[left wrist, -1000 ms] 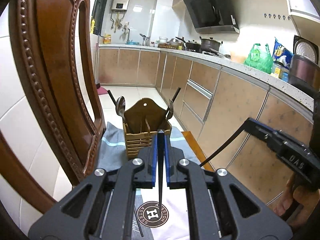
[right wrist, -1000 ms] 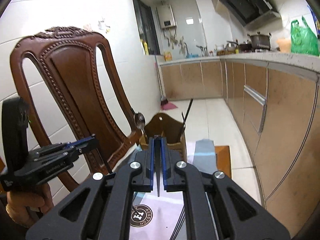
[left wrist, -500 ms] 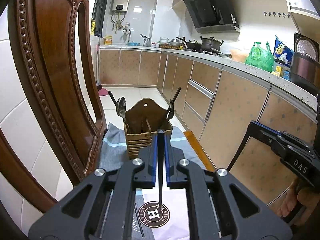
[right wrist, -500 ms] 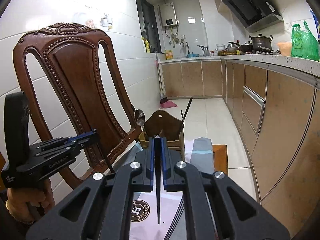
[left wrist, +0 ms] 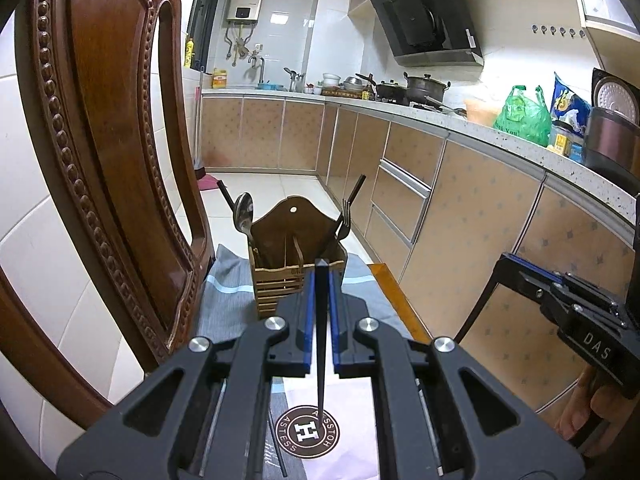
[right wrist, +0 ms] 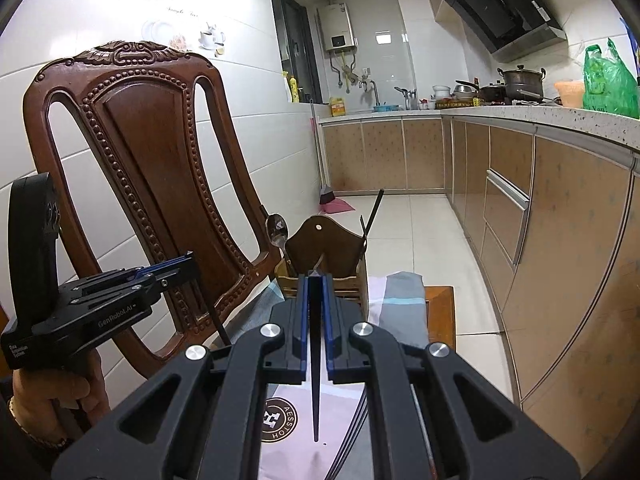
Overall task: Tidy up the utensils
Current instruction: 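Lift both chopsticks into the holder and open the right tool while the left tool holds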
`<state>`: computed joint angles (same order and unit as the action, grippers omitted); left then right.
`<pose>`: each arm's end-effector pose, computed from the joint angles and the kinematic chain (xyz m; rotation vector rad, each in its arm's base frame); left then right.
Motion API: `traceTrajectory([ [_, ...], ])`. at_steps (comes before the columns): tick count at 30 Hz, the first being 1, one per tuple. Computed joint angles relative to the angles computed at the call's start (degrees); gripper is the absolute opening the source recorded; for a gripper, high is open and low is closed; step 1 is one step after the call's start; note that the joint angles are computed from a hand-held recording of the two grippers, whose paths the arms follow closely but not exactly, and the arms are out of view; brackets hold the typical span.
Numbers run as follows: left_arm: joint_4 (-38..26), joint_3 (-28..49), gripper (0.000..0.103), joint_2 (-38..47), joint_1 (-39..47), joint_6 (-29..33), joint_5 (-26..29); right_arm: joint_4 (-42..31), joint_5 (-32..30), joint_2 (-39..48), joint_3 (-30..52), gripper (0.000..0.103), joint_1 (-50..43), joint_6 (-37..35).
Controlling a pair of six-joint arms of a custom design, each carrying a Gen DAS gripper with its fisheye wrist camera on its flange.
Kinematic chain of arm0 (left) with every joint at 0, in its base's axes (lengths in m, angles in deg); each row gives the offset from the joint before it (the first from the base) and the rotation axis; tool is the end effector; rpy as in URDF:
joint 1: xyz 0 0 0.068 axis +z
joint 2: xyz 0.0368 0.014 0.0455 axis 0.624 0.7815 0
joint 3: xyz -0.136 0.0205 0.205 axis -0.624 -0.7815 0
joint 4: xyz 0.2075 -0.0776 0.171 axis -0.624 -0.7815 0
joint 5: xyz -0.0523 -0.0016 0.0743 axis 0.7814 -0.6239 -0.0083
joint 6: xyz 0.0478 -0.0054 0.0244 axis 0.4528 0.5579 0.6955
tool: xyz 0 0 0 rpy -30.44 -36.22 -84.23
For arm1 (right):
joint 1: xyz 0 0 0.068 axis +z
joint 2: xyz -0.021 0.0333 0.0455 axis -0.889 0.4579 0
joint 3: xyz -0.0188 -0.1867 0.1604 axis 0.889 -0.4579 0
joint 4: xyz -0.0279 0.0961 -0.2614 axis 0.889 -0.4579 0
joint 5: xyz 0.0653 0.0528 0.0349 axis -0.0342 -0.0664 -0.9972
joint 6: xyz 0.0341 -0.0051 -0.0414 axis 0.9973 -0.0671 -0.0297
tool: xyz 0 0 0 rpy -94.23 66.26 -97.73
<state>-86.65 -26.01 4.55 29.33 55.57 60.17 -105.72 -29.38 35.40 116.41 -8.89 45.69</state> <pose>0.2768 -0.0540 0.3171 0.3128 2.0333 -0.3601 0.2118 0.2536 0.3268 -0.0950 1.9724 0.2323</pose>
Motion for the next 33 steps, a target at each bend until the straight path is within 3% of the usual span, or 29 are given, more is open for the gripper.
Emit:
traceTrajectory([
  [10,1.37,-0.36,0.006,-0.36,3.19,0.98,2.31,-0.31,-0.04,1.52,1.59,0.007,-0.26,-0.65],
  [14,1.53,0.8,0.006,0.91,6.63,0.52,4.92,-0.08,0.14,4.71,6.73,0.007,-1.68,-2.9],
  [19,2.05,1.81,0.006,2.07,9.76,0.84,7.12,-1.43,-0.53,14.75,22.16,0.007,-5.69,-8.14],
  [25,2.82,2.87,0.006,5.36,11.53,0.54,8.3,-3.26,0.36,32.45,46.59,0.007,-11.19,-12.32],
  [30,3.26,3.47,0.006,7.05,11.5,0.52,8.91,-2.2,0.65,42.83,57.21,0.007,-13.99,-12.88],
  [33,3.37,3.79,0.006,7.74,11.45,0.66,8.89,-4.97,-1.78,47.59,61.68,0.007,-16.02,-9.0],
])
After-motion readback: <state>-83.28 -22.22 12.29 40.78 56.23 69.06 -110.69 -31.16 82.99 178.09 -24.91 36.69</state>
